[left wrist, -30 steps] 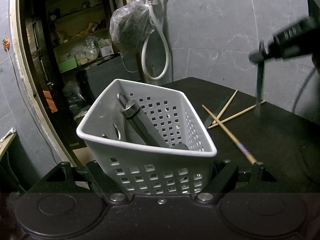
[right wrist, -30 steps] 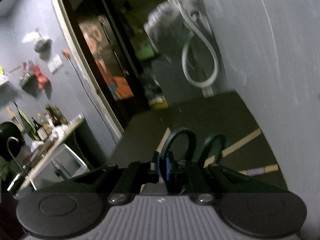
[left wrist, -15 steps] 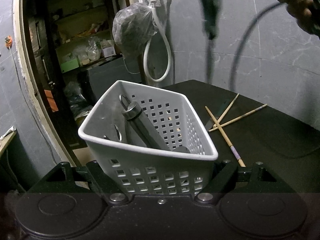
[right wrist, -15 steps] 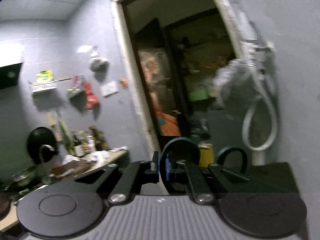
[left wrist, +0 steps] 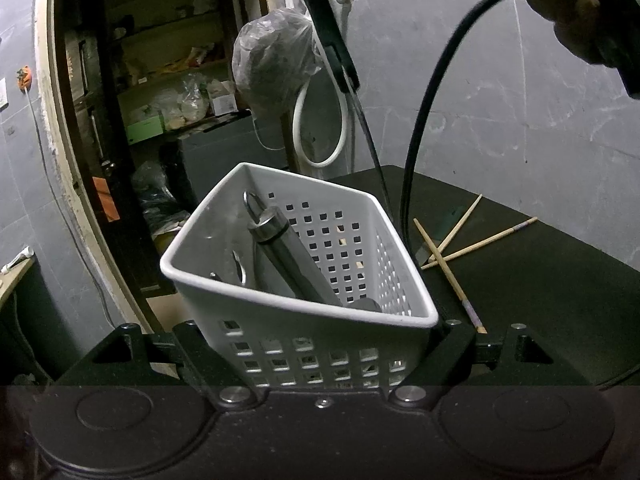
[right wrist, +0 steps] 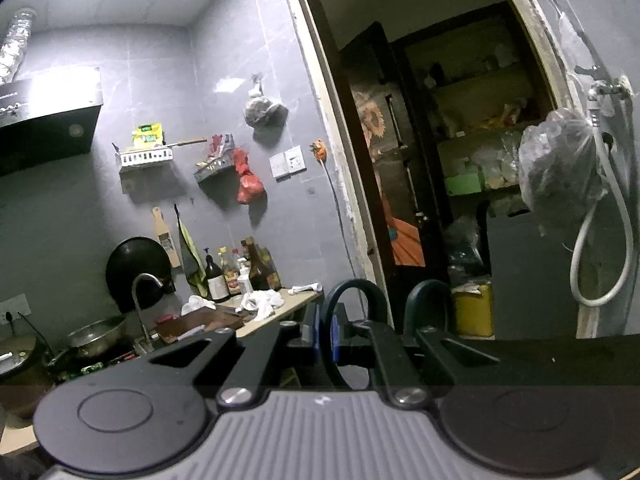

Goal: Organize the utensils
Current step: 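Carry the green-handled scissors with the right gripper above the white basket, then lower the scissors blade-first into the basket and open the right gripper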

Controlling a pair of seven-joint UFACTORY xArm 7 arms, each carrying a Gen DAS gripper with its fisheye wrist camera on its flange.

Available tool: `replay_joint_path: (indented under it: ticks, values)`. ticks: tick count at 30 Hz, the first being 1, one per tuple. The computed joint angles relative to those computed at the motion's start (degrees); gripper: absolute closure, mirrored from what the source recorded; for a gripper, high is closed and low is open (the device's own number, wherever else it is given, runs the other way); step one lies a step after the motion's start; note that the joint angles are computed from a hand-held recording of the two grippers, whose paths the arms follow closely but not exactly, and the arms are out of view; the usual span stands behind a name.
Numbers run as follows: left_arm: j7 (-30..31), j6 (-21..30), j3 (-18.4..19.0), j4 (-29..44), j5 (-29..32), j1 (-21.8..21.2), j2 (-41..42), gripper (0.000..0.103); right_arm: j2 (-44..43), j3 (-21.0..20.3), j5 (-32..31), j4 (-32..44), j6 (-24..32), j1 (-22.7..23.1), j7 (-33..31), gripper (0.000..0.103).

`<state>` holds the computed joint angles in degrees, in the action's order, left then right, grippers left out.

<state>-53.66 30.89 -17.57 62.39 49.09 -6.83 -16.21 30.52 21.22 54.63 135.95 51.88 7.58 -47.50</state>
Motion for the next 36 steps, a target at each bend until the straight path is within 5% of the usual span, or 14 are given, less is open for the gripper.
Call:
replay_joint_path:
  ticks: [10,19,28,32,36]
  values:
    - [-0.7,-0.6,0.0,-0.2,0.2,0.2,-0.1,0.02,0.1,0.6,0.7,-0.2,-1.1,0.7,-1.2,0.095]
    - [-0.6,-0.8,0.1,-0.2,0.1,0.2,0.0,0.02,-5.2,-1.5,0.9,-10.8,-0.8,-0.1,-2.6,0.095]
    - [-0.4,-0.9,0.2,-0.2,0.1,0.1,0.1,0.02,-7.9,-5.0,-5.2,-14.0,4.8,1.2,0.6,0.087]
    - [-0.4,-1.0,0.1,-0.3,0.2,0.2,0.0,0.02,-10.0,-6.1,-7.8,-16.5,5.9,1.2,1.4,0.049]
    - [-0.3,-0.9,0.1,-0.4,0.1,0.2,-0.1,0.019,-12.0,-6.6,-6.9,-18.4,7.2,0.2,0.8,0.034]
